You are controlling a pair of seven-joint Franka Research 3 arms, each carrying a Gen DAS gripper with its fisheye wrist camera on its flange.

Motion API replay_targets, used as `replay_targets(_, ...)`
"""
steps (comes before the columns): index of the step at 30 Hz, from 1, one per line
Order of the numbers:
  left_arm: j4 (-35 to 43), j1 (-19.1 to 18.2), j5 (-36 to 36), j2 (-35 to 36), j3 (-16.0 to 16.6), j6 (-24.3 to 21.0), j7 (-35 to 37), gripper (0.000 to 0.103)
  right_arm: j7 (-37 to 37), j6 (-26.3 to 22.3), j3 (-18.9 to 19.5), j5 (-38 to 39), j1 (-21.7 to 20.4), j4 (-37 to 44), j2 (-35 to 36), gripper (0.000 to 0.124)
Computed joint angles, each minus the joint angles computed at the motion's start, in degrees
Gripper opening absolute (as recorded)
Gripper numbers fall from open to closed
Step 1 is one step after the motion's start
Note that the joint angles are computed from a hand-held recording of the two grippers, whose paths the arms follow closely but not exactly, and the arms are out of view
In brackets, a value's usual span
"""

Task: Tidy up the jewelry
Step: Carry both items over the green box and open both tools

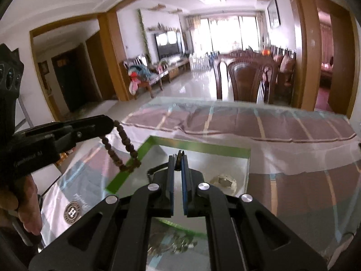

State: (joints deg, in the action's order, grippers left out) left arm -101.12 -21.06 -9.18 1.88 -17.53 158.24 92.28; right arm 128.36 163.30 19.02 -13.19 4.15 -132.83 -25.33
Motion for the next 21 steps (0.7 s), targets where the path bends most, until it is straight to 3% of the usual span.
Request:
replay_targets(8, 13.18, -0.42, 8.89, 14.67, 0.25, -7.66, -7.90, 0.008, -2.82, -3.07, -5.96, 1.70, 3.28, 8.25, 13.66, 0.006)
replay_targets(13, 16.83, -0.60, 12.20, 19.04, 0.56, -9.61, -10.78, 0.008, -5.13, -4.12, -10.51, 5.13, 6.85, 12.11, 19.30, 0.006)
replay_targets(14, 18.00, -0.59, 12.48, 20.06, 0.48, -10.32, -11.06, 0.009, -5.47, -4.16, -11.20, 5.92, 7.38, 12.49, 19.89, 0.010)
replay_targets(15, 18.38, -0.51, 12.81, 20.49, 0.47, -10.46, -11.22, 0.012, -6.23, -4.07, -11.93, 7.19, 7.86, 13.00, 20.52, 0.030)
replay_targets(16, 18.60, -0.46, 13.20, 20.71, 0.51, -10.51, -11.40, 0.037, -5.69, -3.56, -12.37, 7.50, 8.08, 12.80, 20.53, 0.045)
replay_targets(17, 17.43, -1.08, 15.01, 19.89, 1.54, -9.12, -13.34, 0.070, -1.22, -2.57, -12.14, 3.78, 7.42, 11.90, 19.84, 0.059)
replay_targets(18, 15.33, -1.46, 16.89, 18.68, 2.48, -6.31, -15.36, 0.084, 4.73, -1.07, -11.47, -1.41, 6.23, 10.64, 18.55, 0.066)
replay_targets(19, 12.38, -1.50, 18.58, 16.81, 3.09, -2.60, -17.04, 0.094, 7.27, 1.94, -11.30, -3.39, 5.56, 8.54, 16.76, 0.068)
replay_targets(20, 8.42, -1.42, 20.65, 14.12, 3.78, 1.65, -18.73, 0.094, 8.53, 3.85, -10.96, -4.17, 4.93, 6.82, 14.99, 0.069)
replay_targets(21, 6.34, -1.07, 21.78, 12.30, 3.82, 2.91, -19.60, 0.094, 10.35, 4.97, -9.97, -5.29, 3.75, 5.15, 12.84, 0.070)
